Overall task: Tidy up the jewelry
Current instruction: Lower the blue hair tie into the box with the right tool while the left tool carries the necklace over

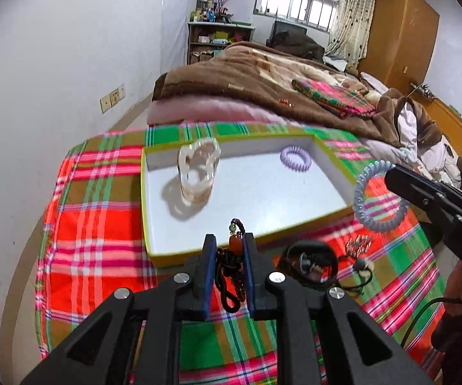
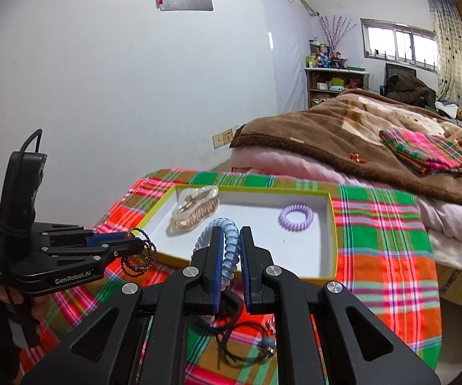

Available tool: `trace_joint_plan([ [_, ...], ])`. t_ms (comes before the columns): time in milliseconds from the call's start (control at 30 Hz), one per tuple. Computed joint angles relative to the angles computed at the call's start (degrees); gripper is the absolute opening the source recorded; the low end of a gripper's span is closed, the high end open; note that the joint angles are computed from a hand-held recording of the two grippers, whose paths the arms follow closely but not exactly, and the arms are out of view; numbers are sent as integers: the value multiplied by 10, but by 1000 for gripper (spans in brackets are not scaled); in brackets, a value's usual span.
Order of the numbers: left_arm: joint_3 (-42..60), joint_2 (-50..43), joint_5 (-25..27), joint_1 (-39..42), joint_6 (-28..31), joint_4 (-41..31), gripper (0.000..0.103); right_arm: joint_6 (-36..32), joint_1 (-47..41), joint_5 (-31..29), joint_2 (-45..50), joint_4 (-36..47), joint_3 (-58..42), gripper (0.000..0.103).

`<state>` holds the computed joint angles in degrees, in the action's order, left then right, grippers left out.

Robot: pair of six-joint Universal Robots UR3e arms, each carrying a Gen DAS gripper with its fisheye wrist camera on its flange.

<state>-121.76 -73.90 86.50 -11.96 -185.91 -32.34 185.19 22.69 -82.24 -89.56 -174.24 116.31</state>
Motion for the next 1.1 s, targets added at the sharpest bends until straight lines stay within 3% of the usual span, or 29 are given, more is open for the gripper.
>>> trace_joint_plan([
  [333,55,-49,-12,23,-8,8,17,-21,-29,34,122,104,-180,10],
  [733,38,-112,-11,39,-23,45,17,-27,-25,42,313,249,-418,10],
  [1100,34,-137,-16,57,-19,54,17,-31,-21,59,415,351,-562,10],
])
